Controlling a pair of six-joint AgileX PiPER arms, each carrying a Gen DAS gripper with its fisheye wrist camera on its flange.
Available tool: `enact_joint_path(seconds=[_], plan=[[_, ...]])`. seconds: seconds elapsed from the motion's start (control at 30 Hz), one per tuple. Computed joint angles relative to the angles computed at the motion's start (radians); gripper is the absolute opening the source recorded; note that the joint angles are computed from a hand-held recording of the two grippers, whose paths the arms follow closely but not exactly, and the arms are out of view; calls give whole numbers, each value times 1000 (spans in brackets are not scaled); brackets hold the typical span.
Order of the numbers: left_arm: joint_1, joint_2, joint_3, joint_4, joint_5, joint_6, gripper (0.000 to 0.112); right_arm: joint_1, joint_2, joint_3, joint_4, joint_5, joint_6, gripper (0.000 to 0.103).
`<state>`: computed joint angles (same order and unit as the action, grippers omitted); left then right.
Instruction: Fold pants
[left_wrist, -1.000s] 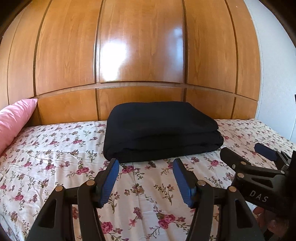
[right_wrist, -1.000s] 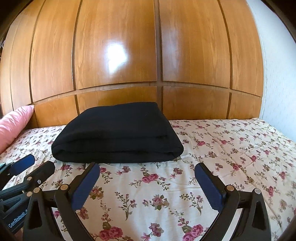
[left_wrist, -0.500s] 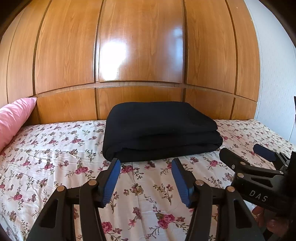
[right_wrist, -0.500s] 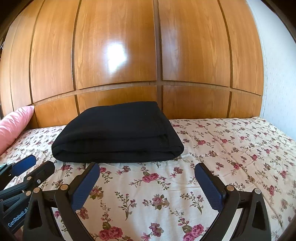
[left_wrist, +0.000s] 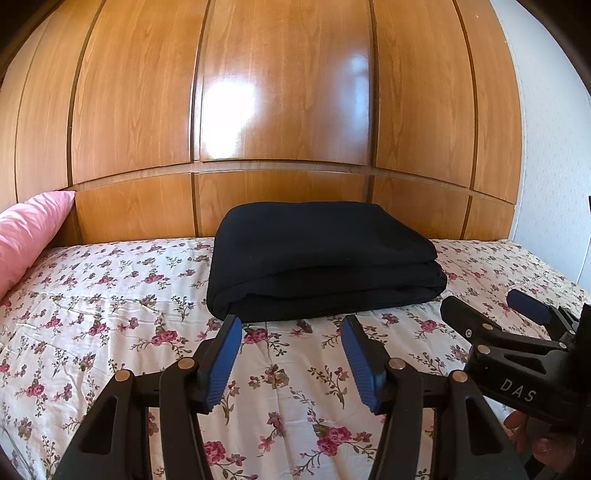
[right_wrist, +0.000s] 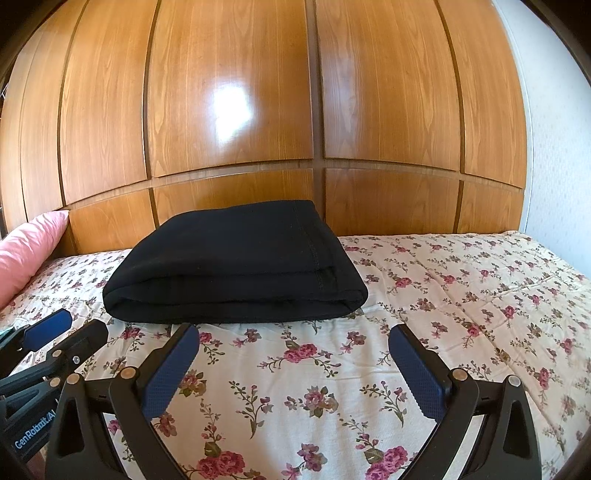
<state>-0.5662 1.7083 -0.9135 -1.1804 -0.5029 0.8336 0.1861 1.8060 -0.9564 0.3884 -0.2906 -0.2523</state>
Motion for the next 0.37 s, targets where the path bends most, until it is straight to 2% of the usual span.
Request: enact_joint_path(seconds=[0.37], plan=[[-3, 6, -9, -24, -3, 20, 56, -1, 2, -7, 10, 13, -8, 103]])
